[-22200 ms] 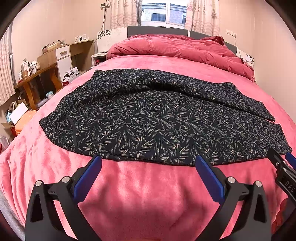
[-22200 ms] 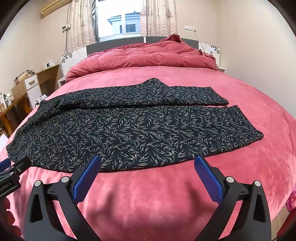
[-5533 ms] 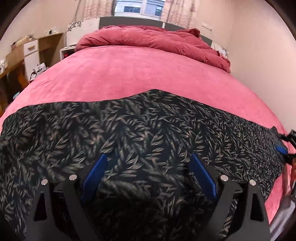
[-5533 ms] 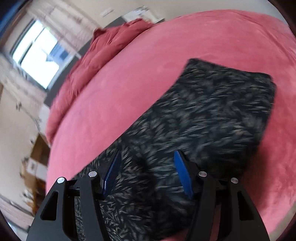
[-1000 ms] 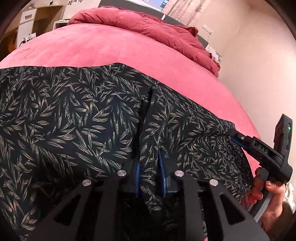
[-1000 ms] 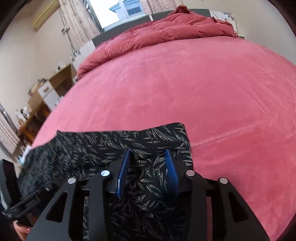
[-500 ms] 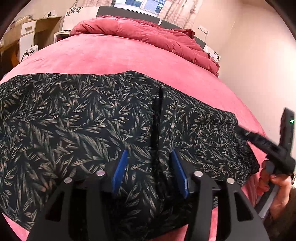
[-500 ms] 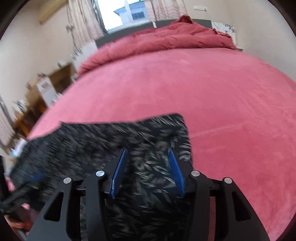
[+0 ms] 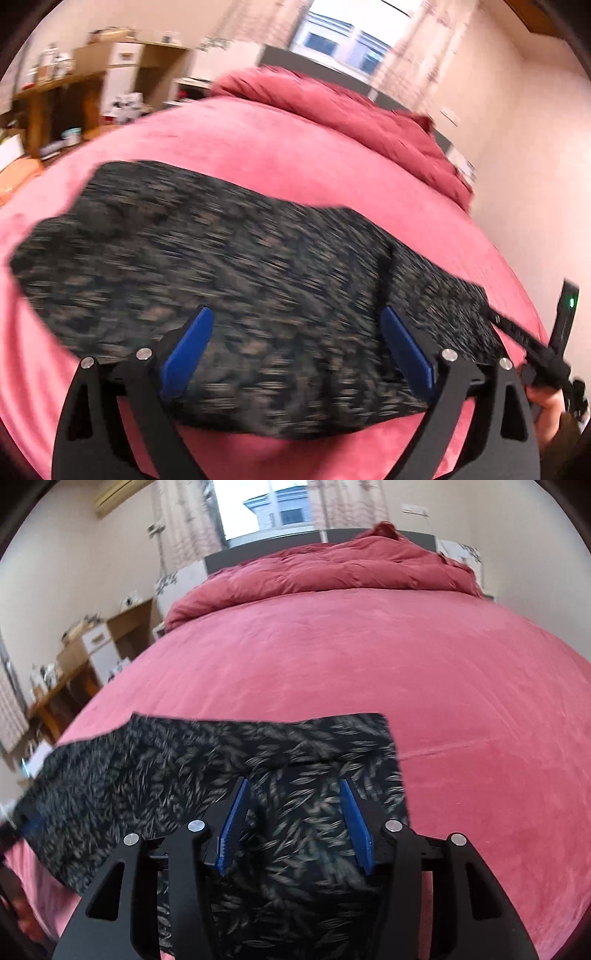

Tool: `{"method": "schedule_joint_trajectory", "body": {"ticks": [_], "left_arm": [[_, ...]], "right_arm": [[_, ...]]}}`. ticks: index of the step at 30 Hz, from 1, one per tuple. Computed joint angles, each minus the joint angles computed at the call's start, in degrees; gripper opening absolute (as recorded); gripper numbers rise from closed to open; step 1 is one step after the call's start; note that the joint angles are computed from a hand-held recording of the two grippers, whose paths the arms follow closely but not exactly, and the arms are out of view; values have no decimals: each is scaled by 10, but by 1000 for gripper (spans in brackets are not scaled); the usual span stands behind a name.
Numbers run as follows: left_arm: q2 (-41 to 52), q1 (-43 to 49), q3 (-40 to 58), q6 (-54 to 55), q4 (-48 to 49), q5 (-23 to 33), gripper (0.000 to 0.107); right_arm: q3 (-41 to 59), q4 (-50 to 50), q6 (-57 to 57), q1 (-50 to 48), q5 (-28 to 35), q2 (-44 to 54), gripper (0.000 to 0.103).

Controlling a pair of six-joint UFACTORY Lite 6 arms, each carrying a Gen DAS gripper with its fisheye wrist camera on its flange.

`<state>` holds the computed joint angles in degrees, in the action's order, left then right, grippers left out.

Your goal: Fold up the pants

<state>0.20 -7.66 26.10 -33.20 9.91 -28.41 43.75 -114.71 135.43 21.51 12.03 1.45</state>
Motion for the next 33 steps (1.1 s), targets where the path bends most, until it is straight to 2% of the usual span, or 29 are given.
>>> {"method": "schedule_joint_trajectory", "body": {"ticks": [3,7,9,10,11,15,19,22,23,28,30,33], "left_arm": [[-60,80,-44,-46,60,9,93],[-85,142,-60,-65,78,21,97],[-92,159,-68,-63,69,21,101],[-91,160,-65,-60,53,27,101],[-90,171,-68,-67,60,26,101],[-86,221,-68,-133,128,27,101],[-97,253,-84,-137,117,23,97],[-68,294,-71,-202,201,14,78],[-51,307,-63,-233,242,6,75],[57,340,-5,-348,375,-56,75],[81,335,14,-344,368,-59,75],[131,343,68,-391,413,-65,75]], "right_arm": [[3,50,-54,23,13,6,50],[8,93,-102,28,15,2,50],[0,73,-82,26,12,-5,51],[-1,72,-78,26,12,-6,58],[-5,53,-59,21,9,-11,60],[-21,-34,31,12,-3,-34,60],[-29,-72,75,19,-8,-43,60],[-26,-64,65,27,-6,-38,60],[-23,-50,52,32,-4,-35,60],[-20,-56,59,30,-11,-31,60],[-19,-68,72,28,-14,-29,60],[-17,-79,88,27,-15,-25,60]]}}
